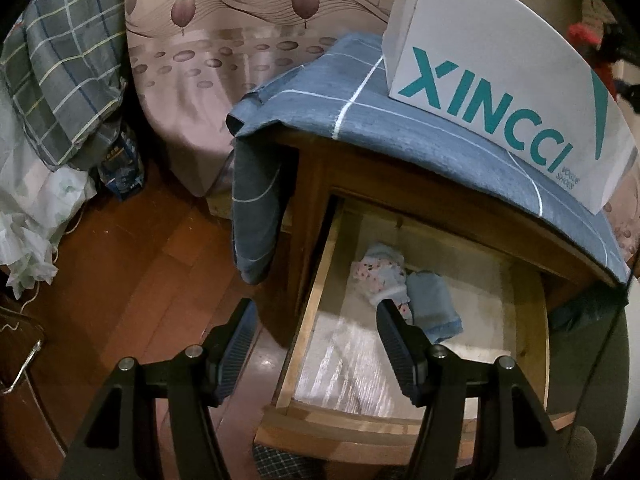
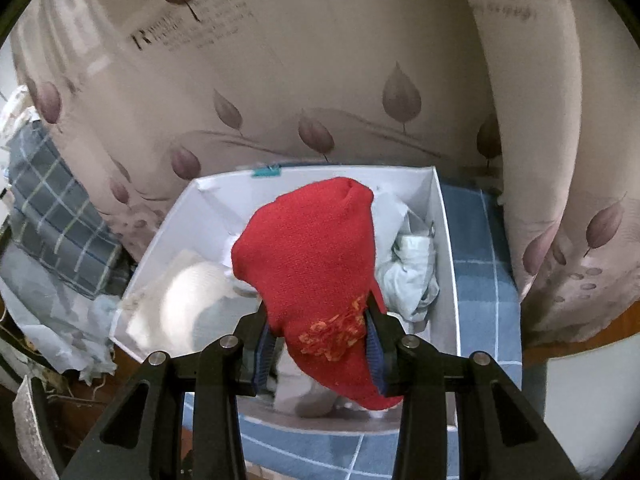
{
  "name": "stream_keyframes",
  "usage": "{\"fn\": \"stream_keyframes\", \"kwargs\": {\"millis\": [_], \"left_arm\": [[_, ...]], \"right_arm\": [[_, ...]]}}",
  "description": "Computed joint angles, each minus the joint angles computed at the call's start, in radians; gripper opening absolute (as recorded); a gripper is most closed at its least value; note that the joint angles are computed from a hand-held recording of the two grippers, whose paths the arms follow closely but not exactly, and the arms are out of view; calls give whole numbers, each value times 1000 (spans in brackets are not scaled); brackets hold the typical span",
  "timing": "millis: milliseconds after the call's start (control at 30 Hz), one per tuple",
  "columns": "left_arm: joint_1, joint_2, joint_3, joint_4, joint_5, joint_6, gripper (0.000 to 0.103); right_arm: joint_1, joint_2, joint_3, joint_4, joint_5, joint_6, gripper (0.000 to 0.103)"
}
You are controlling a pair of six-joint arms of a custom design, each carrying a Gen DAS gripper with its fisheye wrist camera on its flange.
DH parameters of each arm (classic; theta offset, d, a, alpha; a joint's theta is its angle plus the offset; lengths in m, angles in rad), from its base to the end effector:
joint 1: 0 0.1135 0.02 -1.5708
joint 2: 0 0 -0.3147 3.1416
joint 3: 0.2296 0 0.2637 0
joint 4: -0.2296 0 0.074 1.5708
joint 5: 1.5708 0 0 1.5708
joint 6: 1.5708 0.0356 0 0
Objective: Take underwear out of drawer
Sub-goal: 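Carry the red underwear up into the shoe box with the right tool, then open the right tool in the box and move it back to the drawer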
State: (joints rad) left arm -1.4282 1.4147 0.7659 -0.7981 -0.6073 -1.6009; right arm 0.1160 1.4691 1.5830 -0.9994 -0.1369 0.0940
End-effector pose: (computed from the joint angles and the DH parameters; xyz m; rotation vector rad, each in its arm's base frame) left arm 0.0520 -0.2195 0.2146 -0.2668 2.5129 -0.1120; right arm 0.3029 0.0402 0.4308 -0.0873 2.4610 0.2599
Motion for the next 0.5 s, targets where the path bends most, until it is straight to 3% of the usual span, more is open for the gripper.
{"fn": "stream_keyframes", "kwargs": {"millis": [300,467,500], "left_arm": [[-3,-10,-8,7,1,-2,64],[-1,-9,-11,9,3,0,64],[-2,-6,-10,8,2,0,64]], "right_arm": [[-15,47,-51,36,37,-20,41],[-14,41,-50,46,51,-17,54],[-12,34,-54,50,56,-17,61]]}}
